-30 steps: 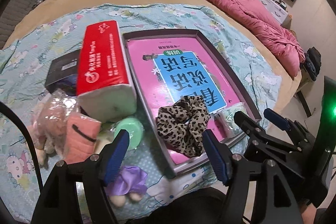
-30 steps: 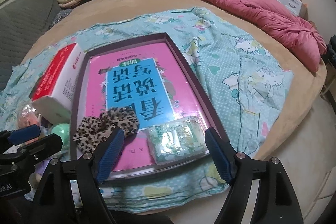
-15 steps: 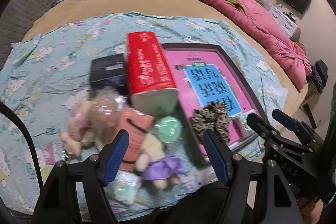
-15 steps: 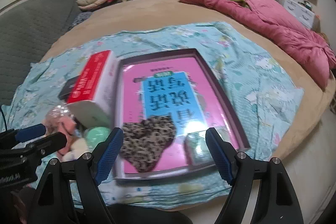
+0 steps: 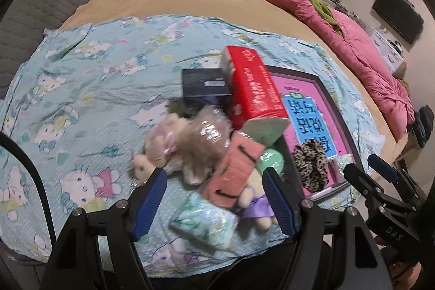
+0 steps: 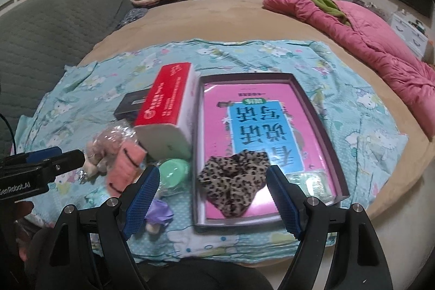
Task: Organize soft objects
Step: 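Move both open tools back toward the pile of soft items, then grasp the floral tissue pack with the left tool while the right tool grasps the purple-skirted bear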
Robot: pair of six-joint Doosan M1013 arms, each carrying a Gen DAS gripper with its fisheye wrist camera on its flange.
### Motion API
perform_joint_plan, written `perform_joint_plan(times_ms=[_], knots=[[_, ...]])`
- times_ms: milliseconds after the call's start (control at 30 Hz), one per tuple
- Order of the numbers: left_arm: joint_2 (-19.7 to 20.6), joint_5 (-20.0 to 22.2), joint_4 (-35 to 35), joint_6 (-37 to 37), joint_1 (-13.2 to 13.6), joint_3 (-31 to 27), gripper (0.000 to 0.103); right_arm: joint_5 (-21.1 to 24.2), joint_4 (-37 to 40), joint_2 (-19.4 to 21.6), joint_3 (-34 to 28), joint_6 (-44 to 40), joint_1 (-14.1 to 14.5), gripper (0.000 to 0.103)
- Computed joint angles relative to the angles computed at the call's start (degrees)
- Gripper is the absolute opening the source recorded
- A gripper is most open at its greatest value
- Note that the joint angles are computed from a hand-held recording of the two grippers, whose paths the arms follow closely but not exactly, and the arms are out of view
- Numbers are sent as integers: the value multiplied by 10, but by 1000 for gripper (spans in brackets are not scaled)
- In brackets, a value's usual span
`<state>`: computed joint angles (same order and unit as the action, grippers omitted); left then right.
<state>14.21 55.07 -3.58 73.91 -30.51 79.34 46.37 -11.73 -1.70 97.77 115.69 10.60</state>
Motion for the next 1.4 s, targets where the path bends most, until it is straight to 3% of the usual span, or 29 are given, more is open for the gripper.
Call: perform_joint_plan(times_ms=[667,1400], knots=[[-16,17,-33,-14,27,54,72,31,23,23,-16,-70,40,82],[30,53,-147,1,36,58,72,101,61,62,-27,-151,48,82]])
